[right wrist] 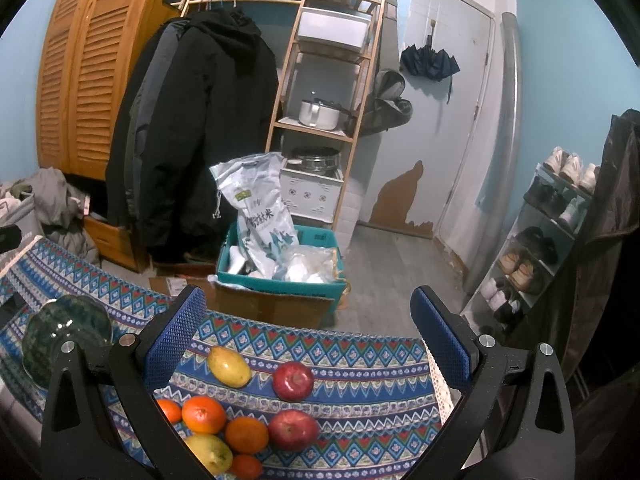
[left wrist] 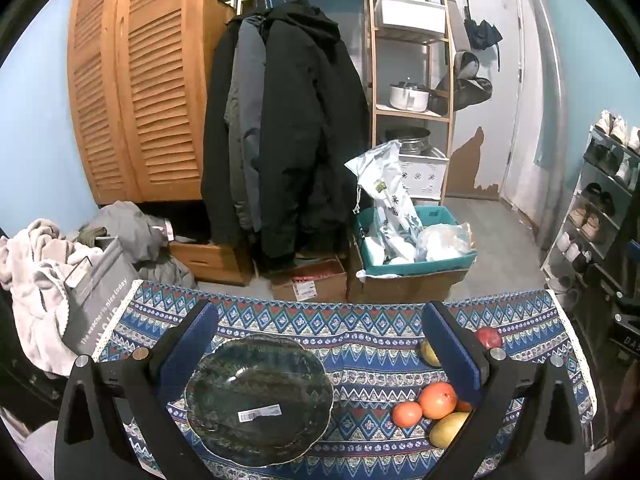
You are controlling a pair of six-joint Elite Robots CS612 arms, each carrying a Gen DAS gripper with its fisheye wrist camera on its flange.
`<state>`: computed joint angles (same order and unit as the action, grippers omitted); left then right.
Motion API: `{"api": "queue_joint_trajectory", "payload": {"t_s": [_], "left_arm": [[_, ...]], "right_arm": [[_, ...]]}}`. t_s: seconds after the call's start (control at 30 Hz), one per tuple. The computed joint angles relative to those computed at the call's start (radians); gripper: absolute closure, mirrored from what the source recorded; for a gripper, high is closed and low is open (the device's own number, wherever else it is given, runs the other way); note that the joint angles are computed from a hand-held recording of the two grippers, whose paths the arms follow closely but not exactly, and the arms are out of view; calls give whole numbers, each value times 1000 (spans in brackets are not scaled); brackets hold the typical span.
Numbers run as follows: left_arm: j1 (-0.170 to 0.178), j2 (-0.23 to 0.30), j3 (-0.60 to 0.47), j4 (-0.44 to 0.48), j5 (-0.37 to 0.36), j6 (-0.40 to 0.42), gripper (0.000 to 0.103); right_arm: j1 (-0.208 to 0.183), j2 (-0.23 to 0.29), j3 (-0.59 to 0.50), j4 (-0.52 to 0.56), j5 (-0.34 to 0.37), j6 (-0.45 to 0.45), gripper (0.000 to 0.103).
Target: Organize fruits
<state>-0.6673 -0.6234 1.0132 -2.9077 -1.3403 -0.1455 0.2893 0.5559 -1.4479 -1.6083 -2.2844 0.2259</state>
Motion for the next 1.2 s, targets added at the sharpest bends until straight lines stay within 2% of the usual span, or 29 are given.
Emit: {"api": "queue_joint_trajectory", "payload": {"t_s": [1.2], "left_arm": [[-3, -2, 0, 9, -14, 5, 1]], "right_arm": [[-3, 5, -11, 23, 8, 12, 3]]}}
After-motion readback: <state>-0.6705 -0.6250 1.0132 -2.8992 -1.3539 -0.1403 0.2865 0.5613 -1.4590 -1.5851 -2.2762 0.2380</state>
